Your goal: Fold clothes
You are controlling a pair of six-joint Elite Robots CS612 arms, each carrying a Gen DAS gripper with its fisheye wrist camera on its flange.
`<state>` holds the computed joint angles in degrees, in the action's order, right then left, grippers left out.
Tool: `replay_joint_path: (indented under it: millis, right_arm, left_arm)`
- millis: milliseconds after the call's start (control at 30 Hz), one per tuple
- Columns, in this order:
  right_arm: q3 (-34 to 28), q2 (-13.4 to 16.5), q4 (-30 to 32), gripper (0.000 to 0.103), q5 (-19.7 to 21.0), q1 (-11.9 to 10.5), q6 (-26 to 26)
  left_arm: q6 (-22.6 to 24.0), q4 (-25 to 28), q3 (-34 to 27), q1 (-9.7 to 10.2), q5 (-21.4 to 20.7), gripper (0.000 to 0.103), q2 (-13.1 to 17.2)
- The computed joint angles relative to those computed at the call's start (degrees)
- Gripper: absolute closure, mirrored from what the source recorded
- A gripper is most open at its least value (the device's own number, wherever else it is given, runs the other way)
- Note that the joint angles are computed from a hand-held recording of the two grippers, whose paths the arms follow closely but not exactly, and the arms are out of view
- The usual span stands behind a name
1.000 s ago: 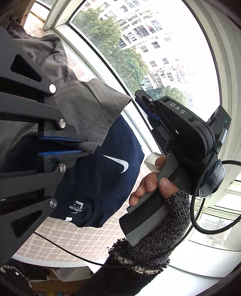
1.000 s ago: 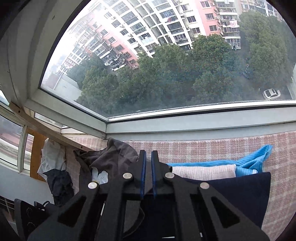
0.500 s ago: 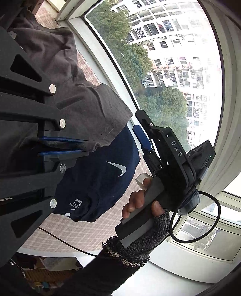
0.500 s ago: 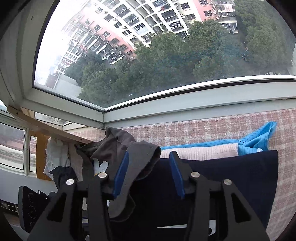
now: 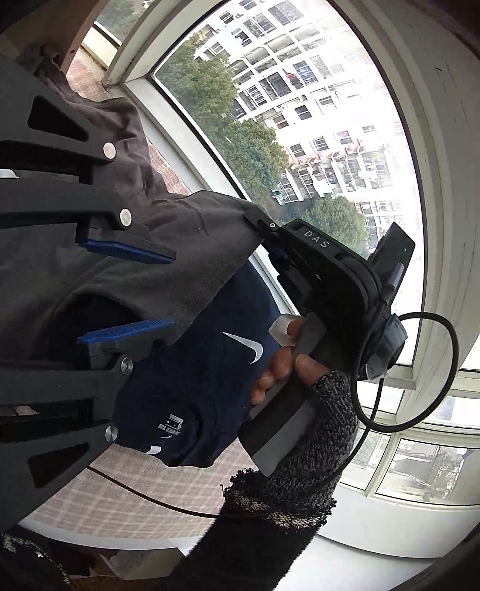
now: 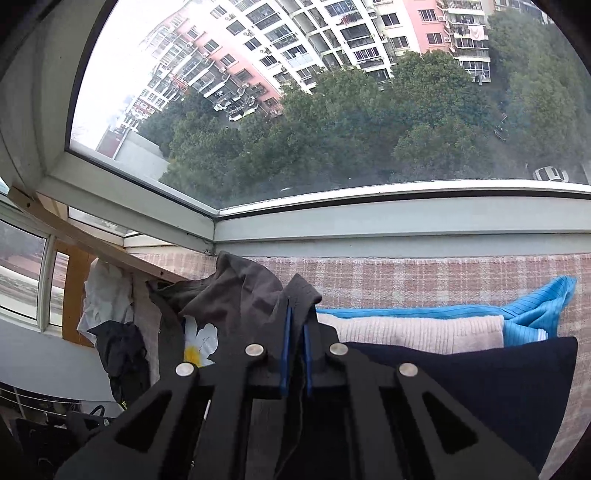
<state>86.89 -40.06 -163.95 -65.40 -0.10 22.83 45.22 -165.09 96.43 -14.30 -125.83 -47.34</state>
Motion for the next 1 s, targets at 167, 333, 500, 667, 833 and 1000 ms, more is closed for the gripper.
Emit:
replay_joint_path:
  millis: [167, 333, 500, 667, 833, 1000]
  right_arm:
    - [-0.37, 0.32, 0.14, 0.097, -0.54, -0.01, 1.56]
    - [-0.92, 0.57, 0.77, 0.097, -0.67, -0.07, 1.25]
    - [-1.13, 0.67, 0.94, 0.097, -0.99, 0.03, 0.65]
    - [-0.83, 0.13, -0.26, 0.097, -1.74, 0.43, 0.32]
    - [-2.8, -0.37, 2.45, 0.097, -7.05, 2.59, -3.29]
    - [-7.16, 0.52, 9.15, 0.097, -12.7, 5.54, -7.59]
  left_arm:
    - [6.31, -0.9, 3.17, -1.84, 1.82, 0.072, -1.67]
    - [6.51, -4.65, 3.19, -4.26, 9.43, 0.071, -0.19]
    - [5.9, -4.31, 1.14, -4.93, 12.77, 0.08, 1.54]
    - [-1.05, -0.89, -1.44, -1.66, 2.3, 0.097, 2.47]
    - [-20.37, -2.84, -5.3, 3.97, -15.48, 0.097, 7.06]
    - [-33.37, -9.57, -5.6, 6.63, -21.36, 0.098, 10.93]
